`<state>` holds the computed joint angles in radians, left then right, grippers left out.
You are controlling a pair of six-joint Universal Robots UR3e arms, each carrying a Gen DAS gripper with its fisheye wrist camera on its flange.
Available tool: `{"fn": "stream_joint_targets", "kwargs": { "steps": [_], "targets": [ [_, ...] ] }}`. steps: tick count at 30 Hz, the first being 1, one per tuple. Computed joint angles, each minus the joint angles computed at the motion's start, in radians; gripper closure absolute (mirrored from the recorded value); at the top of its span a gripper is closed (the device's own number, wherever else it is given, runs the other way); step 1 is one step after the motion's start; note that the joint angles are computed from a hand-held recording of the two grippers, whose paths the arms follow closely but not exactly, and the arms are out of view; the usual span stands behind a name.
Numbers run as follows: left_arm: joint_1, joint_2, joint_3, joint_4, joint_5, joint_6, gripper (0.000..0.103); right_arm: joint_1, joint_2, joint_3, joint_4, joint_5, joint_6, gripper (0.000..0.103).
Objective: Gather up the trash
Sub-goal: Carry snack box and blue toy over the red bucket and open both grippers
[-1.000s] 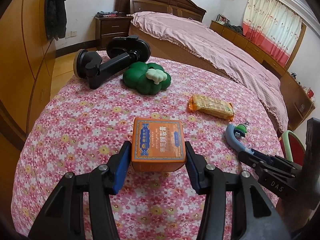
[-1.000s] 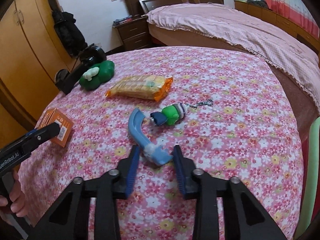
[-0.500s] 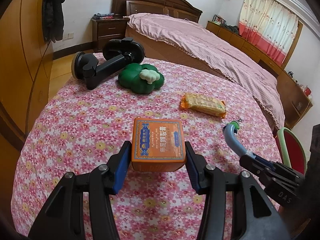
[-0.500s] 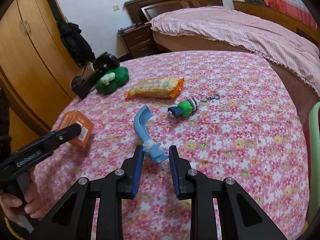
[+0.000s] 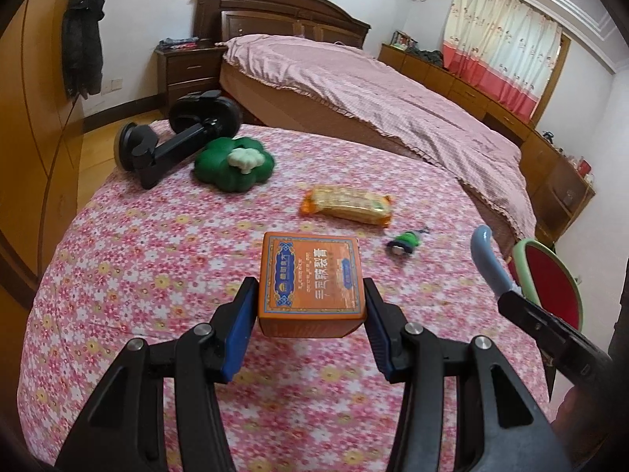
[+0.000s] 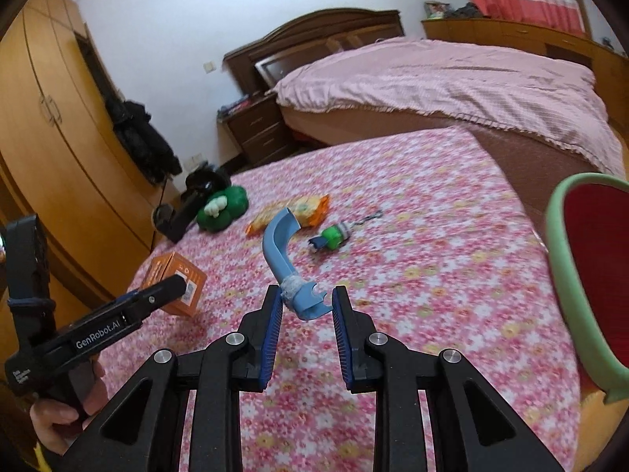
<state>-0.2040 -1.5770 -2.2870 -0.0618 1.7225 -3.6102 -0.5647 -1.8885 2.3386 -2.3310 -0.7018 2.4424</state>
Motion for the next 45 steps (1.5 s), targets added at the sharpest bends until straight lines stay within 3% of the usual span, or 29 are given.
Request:
{"fn": "stream_joint_targets", "kwargs": {
  "steps": [12, 21, 27, 35, 45],
  "targets": [
    [-0.141, -0.05, 0.136, -0.056, 0.041, -0.013, 0.051, -0.313, -0.283, -0.014, 0.53, 0.108, -0.28, 0.077],
    [-0.234, -0.153, 0.31, -0.118, 0.039, 0.008, 0.051, -0.542, -0.33, -0.108, 0.9, 0.153, -0.523, 0.077],
    [-0.285, -0.245, 0.46, -0.177, 0.031, 0.025, 0.051, -0.67, -0.297, -0.17, 1.055, 0.165, -0.648, 0.077],
    [-0.36, -0.402, 0.706, -0.27, 0.035, 0.06, 0.051, -0.765, -0.208, -0.197, 1.031, 0.181, -0.649, 0.077],
    [-0.408, -0.621, 1.023, -0.373, -0.005, 0.11, 0.051, -0.805, -0.064, -0.182, 0.765, 0.186, -0.492, 0.077]
  ]
}}
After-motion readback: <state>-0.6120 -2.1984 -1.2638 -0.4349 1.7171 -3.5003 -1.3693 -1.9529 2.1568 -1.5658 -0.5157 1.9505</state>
